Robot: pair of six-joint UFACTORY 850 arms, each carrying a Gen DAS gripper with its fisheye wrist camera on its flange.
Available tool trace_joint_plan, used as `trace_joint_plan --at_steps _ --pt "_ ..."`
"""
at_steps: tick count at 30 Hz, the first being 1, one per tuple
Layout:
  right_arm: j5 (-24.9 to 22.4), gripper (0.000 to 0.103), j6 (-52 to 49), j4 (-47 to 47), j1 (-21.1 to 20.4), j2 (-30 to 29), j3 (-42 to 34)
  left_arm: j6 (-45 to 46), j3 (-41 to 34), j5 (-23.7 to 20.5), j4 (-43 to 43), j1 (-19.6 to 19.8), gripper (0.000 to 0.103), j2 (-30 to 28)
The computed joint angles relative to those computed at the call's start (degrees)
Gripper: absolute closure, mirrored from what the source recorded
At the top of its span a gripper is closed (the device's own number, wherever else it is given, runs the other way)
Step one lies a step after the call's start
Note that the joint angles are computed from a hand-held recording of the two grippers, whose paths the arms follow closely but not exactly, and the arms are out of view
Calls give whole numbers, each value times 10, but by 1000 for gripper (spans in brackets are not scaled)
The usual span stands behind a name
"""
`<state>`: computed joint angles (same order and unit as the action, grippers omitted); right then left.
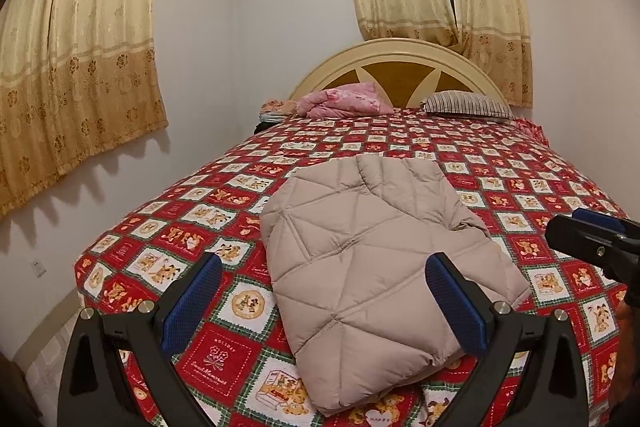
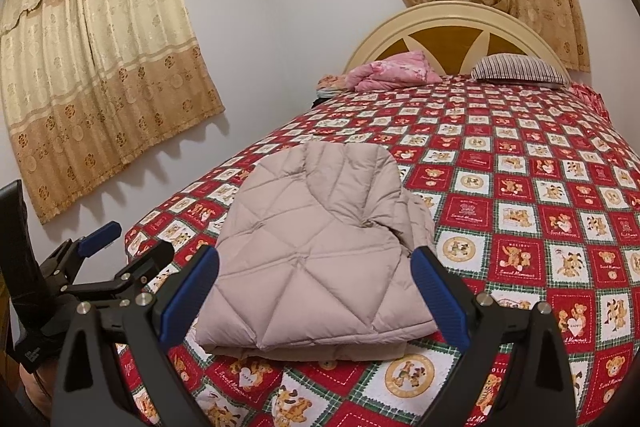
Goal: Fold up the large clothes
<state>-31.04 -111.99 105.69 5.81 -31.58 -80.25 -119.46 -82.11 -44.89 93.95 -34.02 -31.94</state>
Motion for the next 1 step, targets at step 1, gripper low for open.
trace_joint_plan --at_steps 1 --pt "0 5 0 0 0 0 0 -3 1 3 4 1 1 0"
